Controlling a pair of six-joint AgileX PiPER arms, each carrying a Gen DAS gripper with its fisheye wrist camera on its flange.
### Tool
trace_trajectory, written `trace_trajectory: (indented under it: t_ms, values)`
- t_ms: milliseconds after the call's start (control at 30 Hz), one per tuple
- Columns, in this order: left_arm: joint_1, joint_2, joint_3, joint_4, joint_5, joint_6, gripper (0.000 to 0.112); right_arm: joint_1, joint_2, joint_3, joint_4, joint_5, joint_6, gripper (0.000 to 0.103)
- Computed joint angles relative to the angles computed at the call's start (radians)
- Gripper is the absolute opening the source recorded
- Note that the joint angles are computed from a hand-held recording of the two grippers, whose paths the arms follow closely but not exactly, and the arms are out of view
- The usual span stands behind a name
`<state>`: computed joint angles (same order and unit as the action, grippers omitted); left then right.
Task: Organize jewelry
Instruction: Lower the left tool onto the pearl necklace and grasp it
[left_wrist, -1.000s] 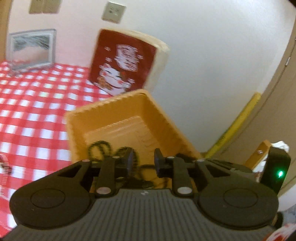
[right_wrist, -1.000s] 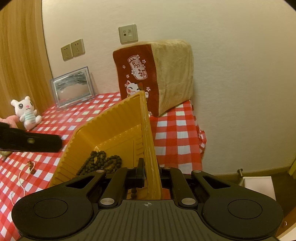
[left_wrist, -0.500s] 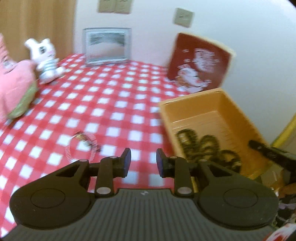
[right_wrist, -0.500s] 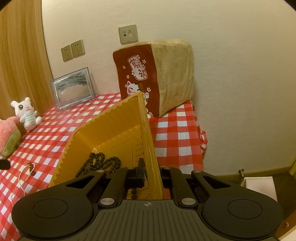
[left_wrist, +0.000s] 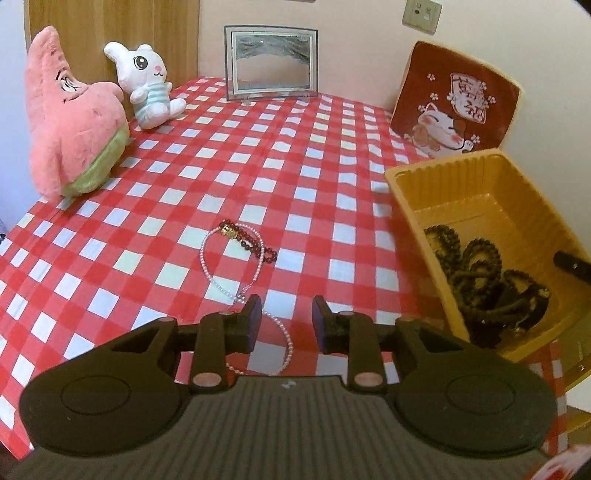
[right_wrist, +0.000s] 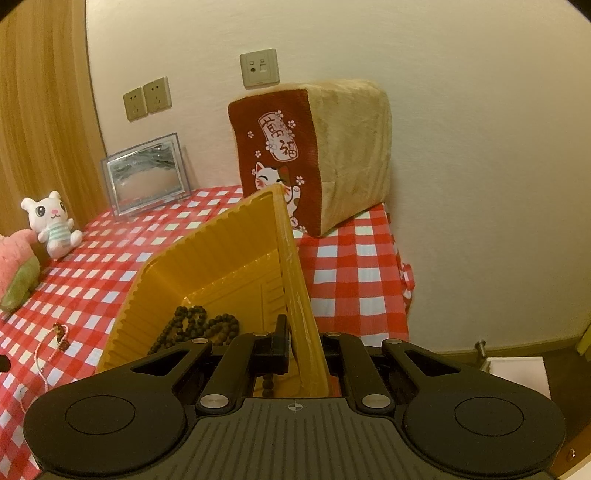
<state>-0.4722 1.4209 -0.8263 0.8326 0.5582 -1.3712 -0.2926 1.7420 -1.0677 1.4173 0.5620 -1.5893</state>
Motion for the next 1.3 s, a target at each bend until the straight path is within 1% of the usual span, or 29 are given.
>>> trace_trajectory:
  t_ms: [167, 300, 467, 600, 733, 867, 933, 1033, 1200, 1300]
  values:
    - [0.022, 0.030, 0.010, 0.037, -0.019, 0.004, 0.026, 0.003, 0.002, -0.002, -0.002, -0.005, 0.001, 0.007]
    - [0.069, 0.071, 0.006, 0.054, -0.073, 0.038, 0.025, 0.004, 0.004, -0.004, -0.007, -0.009, 0.003, 0.007]
    - [0.121, 0.127, -0.010, 0.099, -0.134, 0.039, 0.024, 0.006, 0.005, -0.005, -0.009, -0.013, 0.006, 0.007]
    - [0.156, 0.184, -0.041, 0.113, -0.172, 0.064, 0.019, 0.011, 0.009, -0.006, -0.009, -0.024, 0.007, 0.007]
    - [0.191, 0.246, -0.083, 0.090, -0.201, 0.125, 0.013, 0.017, 0.008, -0.005, -0.017, -0.034, 0.017, 0.007]
    - [0.219, 0.293, -0.119, 0.050, -0.218, 0.200, 0.011, 0.018, 0.009, -0.006, -0.019, -0.036, 0.022, 0.007]
    - [0.233, 0.310, -0.133, 0.013, -0.226, 0.255, 0.005, 0.018, 0.009, -0.005, -0.016, -0.038, 0.021, 0.007]
    - [0.251, 0.330, -0.150, -0.046, -0.232, 0.331, 0.004, 0.018, 0.010, -0.005, -0.017, -0.042, 0.025, 0.007]
    - [0.267, 0.340, -0.161, -0.077, -0.251, 0.383, 0.002, 0.020, 0.013, -0.008, -0.021, -0.050, 0.031, 0.007]
    - [0.270, 0.348, -0.174, -0.079, -0.245, 0.383, 0.002, 0.021, 0.018, -0.014, -0.030, -0.050, 0.039, 0.007]
